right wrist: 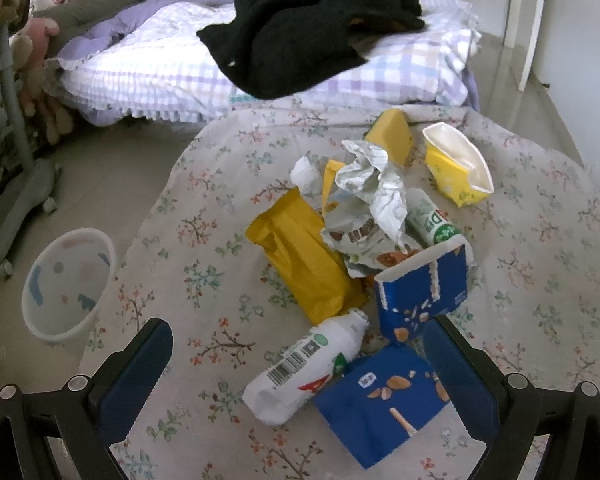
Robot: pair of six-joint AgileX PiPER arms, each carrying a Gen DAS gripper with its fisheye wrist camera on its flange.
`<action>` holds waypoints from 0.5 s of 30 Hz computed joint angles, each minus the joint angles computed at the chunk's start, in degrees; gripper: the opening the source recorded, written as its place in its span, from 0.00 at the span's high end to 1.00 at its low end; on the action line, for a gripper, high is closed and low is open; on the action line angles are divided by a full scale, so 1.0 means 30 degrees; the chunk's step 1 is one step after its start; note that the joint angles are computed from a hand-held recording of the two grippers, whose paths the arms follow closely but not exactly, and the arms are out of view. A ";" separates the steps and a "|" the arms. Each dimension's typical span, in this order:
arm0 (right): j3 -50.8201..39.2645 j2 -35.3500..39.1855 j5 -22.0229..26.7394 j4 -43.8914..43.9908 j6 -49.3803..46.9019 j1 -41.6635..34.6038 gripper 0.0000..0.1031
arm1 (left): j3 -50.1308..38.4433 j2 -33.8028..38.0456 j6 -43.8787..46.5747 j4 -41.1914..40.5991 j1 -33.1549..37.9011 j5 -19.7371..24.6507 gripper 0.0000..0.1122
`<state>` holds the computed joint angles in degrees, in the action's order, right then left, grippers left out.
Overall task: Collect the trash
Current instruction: 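Grasp the white AD bottle with the left tool while the right tool grasps the blue biscuit box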
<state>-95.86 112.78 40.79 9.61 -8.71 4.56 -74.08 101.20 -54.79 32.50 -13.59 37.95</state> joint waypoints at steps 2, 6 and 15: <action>-0.1028 0.0397 0.1082 0.0026 -0.0374 -0.0375 0.00 | -0.0540 0.0305 0.2357 -0.2106 0.0322 -0.0303 0.08; -0.3363 0.1392 0.3236 0.0382 -0.0867 -0.1777 0.00 | -0.2169 0.1513 0.8088 -0.7444 0.0885 -0.0103 0.08; -0.8293 0.4518 0.6901 -0.0142 -0.1858 -0.4790 0.00 | -0.6793 0.5373 1.5245 -1.5297 -0.0062 0.1388 0.12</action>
<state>-120.74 126.34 61.49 9.18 -14.28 -9.81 -94.46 117.32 -9.06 -13.39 -13.78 42.11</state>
